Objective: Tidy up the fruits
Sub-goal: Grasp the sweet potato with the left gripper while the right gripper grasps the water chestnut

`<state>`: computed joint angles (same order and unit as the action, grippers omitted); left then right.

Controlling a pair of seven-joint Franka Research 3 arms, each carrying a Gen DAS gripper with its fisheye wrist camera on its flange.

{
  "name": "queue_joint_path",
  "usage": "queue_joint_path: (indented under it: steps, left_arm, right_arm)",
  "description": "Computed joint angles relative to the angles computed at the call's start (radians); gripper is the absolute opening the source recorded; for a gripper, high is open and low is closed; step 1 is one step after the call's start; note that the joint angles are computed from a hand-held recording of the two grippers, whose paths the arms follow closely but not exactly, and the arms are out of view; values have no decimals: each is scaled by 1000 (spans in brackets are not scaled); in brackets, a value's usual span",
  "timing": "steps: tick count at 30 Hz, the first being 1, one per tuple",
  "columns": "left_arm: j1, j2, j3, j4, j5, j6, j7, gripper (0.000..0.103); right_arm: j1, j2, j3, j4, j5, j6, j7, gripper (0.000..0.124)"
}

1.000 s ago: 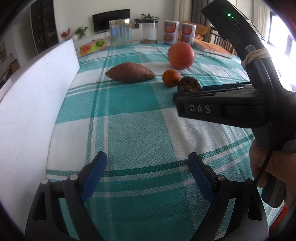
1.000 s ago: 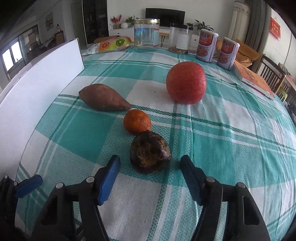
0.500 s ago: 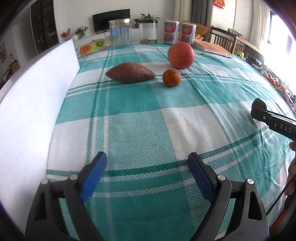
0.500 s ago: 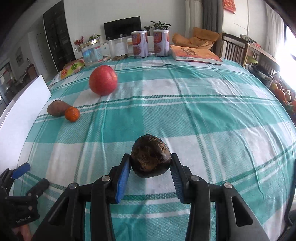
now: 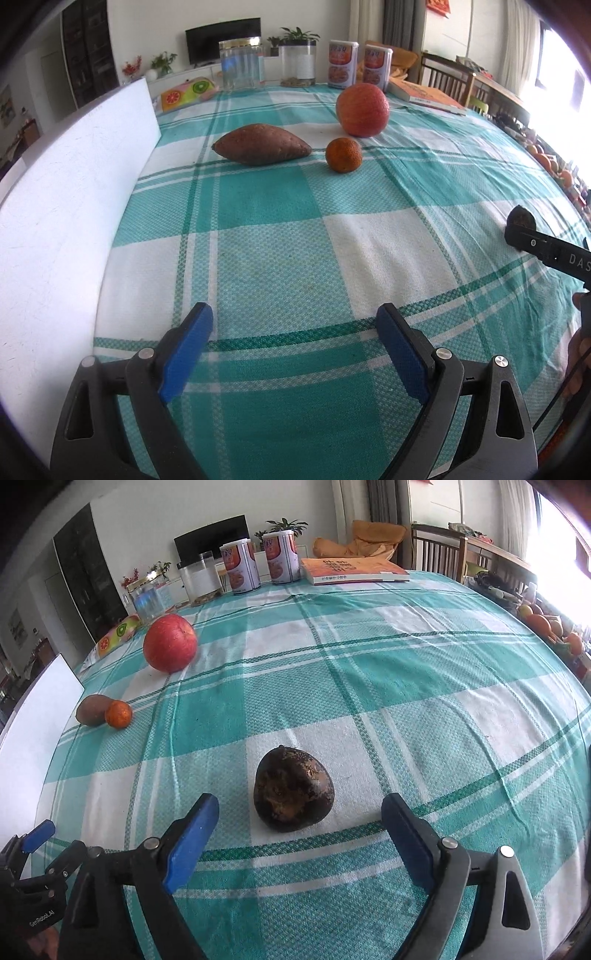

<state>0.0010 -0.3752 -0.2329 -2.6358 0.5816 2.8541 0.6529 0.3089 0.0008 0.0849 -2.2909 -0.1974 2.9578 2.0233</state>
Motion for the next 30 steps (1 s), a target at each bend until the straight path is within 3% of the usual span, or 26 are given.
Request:
queue_joint_path:
  steps: [6,8,14,18,22,25,30]
  left_arm:
    - [-7,0,10,-2,-10,0,13,92]
    - [-35,-2,30,6,-45,-32,58,92]
    - [-238,-43,196,61,-429,-239,422,92]
    - [-288,-98,249,124,-605,-369,612,92]
    - [-271,-117,261,230,-672,-479,742,92]
    - [-231,-64,258,339,-671,-539,827,92]
    - [-107,103,216,477,-562,-522,872,92]
  right_arm:
    - [12,17,-2,37,-177,-75,101,101]
    - [16,18,-4,40,-189,-86,103,102]
    - [16,15,-6,35,-166,-79,85,103]
    - [16,14,-5,34,-165,-78,85,103]
    - [16,13,-6,33,-167,-79,86,103]
    - [16,14,-5,34,-168,-79,88,103]
    - [16,13,-6,34,-186,-83,105,103]
